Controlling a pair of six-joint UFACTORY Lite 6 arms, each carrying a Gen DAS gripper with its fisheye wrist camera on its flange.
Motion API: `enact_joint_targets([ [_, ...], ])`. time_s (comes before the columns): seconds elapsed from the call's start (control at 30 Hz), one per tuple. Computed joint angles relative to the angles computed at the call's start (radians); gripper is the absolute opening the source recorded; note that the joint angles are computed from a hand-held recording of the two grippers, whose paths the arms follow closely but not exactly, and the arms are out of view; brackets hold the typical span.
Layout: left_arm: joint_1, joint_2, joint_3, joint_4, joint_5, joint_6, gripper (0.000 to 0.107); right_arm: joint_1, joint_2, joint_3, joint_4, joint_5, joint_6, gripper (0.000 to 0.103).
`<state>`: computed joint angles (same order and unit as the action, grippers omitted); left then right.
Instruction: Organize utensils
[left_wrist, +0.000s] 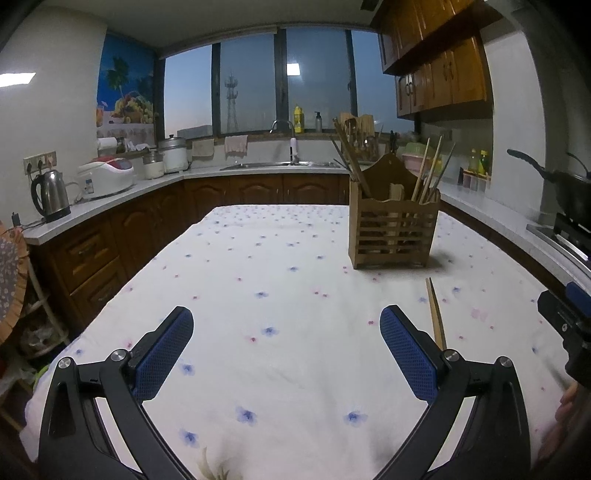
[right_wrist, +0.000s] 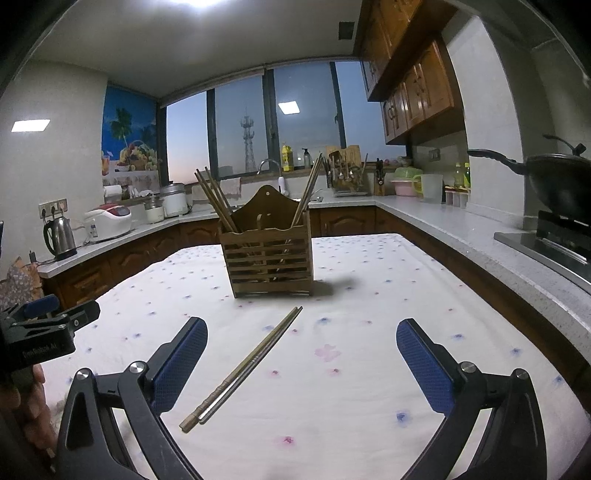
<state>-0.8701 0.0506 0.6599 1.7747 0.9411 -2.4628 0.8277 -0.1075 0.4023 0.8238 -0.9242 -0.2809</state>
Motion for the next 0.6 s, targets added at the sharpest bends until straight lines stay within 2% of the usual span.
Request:
enact_joint_targets([
  [0.23,-0.012,0.004,-0.006,0.014,0.020,-0.015,0.103,0.034,0.016,-0.018,0.011,-0.061,0.018,0.103],
  [0.6,-0.019,0.013,-0.003,0.014,0.032,-0.007,0.103,0.035,0.019,-0.019,0.010,-0.067,0.023,0.103],
])
